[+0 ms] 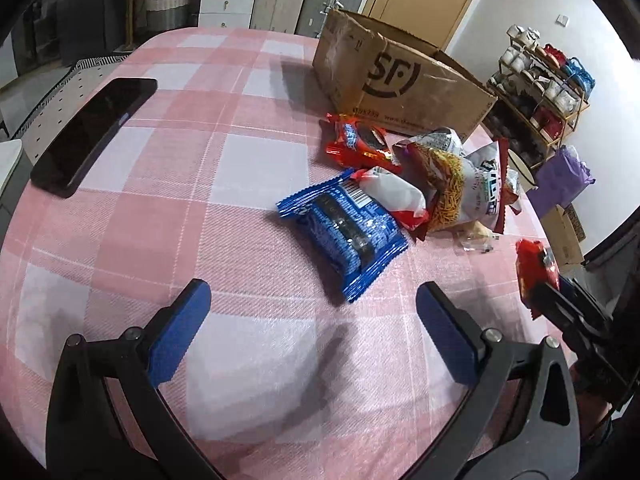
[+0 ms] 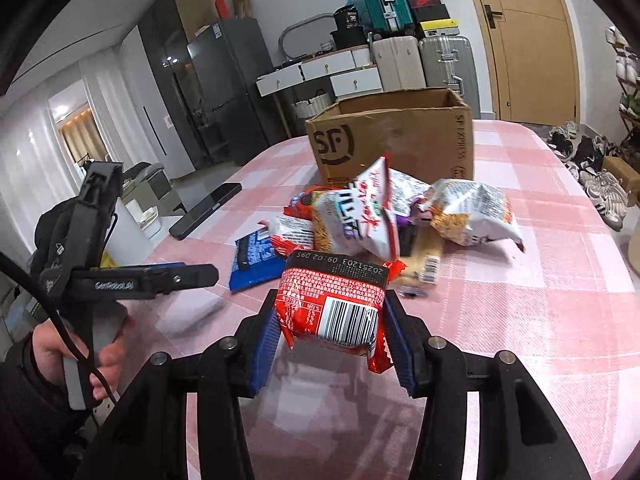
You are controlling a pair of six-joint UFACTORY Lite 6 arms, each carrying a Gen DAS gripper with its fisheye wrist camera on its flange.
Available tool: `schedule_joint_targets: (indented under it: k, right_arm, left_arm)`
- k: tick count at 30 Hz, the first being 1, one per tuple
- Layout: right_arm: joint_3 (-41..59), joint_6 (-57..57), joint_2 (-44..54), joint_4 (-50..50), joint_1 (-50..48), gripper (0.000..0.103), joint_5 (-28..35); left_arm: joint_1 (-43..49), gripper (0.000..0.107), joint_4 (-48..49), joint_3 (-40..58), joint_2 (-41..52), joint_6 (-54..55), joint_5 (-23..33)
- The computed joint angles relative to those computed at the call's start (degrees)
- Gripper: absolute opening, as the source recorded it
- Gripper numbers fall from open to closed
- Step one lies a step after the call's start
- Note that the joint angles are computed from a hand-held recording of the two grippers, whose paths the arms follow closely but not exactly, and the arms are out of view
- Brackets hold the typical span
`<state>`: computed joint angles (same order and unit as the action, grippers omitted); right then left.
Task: Organize snacks
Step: 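Grasp the red wafer pack with the right gripper, then grasp the blue cookie pack with the left gripper while the right gripper holds the red pack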
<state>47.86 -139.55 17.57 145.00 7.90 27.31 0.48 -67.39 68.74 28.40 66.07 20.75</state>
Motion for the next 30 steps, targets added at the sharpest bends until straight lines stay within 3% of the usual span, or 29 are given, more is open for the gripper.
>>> schedule_joint_targets:
  k: [6,13,17,23,29,30]
  right_arm:
    - [-1.6,-0.6,-0.5,-0.5,-2.9,0.049,2.3]
    - [-1.8,0.3,0.2,-2.3,-4.6,0.049,4.2]
    - [-1.9,1.1,0.4,-3.2,-5.2,0.049,5.1]
    - [-1.9,2.9,0.6,-5.3,-6.1,0.050,6.2]
    - [-1.7,3.1,1.2,-5.1,-6.1,0.050,6.4]
    - [-1.6,3.2,1.2,-5.2,-6.1,0.050,6.5]
  left_arm:
    - [-4.4,0.102,9.1,8.4,6.1,-10.8,-1.4]
    - [-7.4,0.102,27.9,21.3,15.4,-34.6,-0.8]
    - [-8.5,0.102,35.7,27.0,19.2,-42.9,-0.1]
    - [-9.0,0.100,38.3,26.8,19.7,-43.4,-2.2]
    - [-8.4,0.088,33.7,21.2,16.2,-35.6,-4.5]
    - [-8.1,0.082,31.7,20.4,15.5,-33.4,-4.1]
